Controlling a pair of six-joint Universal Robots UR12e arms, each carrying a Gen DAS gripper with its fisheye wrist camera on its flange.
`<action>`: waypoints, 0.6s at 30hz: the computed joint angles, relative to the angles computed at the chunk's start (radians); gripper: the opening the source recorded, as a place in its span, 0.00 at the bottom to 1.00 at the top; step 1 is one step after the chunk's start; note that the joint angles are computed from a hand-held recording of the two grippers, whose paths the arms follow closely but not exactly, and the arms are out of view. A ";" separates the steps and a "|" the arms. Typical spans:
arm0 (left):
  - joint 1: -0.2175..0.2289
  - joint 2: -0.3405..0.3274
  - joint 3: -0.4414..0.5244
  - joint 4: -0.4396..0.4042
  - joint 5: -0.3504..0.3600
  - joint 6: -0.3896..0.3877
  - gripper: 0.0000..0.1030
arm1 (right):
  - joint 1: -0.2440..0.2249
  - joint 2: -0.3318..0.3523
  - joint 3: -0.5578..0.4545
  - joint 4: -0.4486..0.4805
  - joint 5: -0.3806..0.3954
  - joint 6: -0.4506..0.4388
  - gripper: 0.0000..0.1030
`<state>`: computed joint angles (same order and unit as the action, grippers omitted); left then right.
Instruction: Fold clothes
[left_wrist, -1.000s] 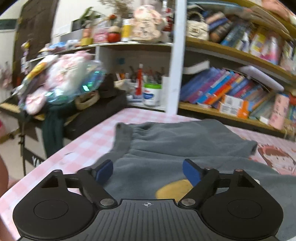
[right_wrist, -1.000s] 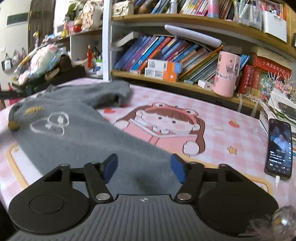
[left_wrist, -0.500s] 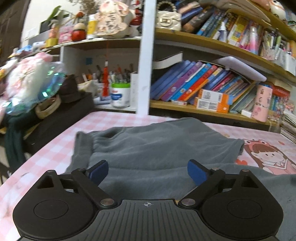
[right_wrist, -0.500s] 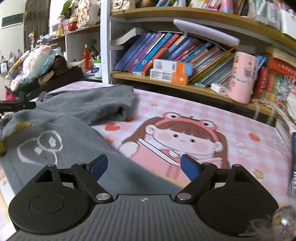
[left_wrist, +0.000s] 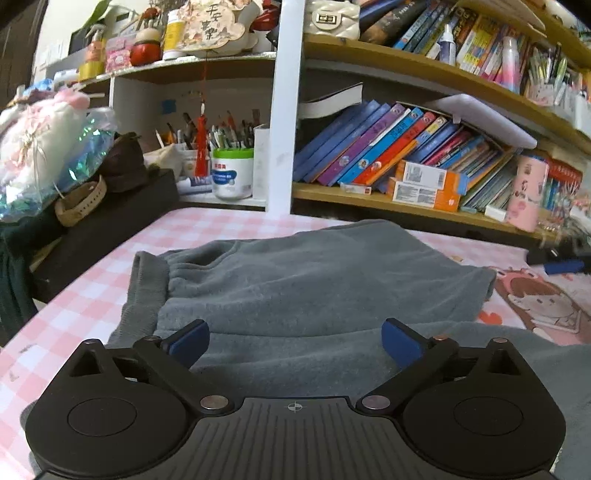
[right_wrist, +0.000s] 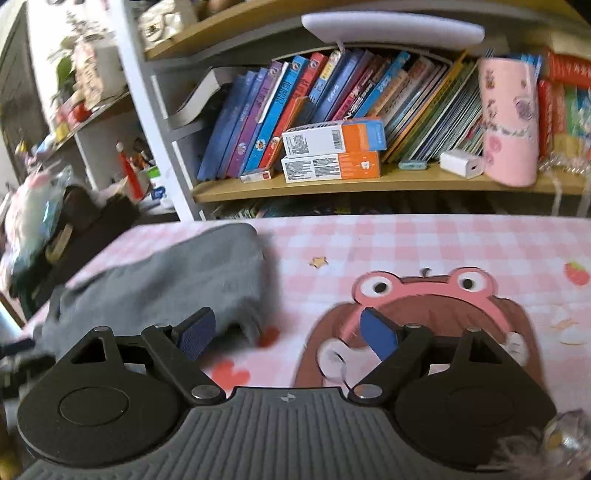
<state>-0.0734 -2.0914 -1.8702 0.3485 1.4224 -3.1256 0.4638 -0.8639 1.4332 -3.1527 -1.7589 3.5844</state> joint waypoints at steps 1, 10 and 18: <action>0.000 -0.001 -0.001 0.008 0.001 0.000 1.00 | -0.001 0.011 -0.019 0.013 0.004 0.008 0.83; 0.001 0.001 0.011 -0.047 0.039 -0.065 1.00 | -0.007 0.103 -0.176 0.162 0.040 0.110 0.77; 0.001 0.000 0.012 -0.051 0.036 -0.056 1.00 | -0.009 0.121 -0.215 0.213 0.099 0.089 0.24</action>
<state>-0.0721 -2.0910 -1.8581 0.2979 1.4581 -3.1817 0.4548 -0.7433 1.2182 -2.9401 -1.6598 3.6735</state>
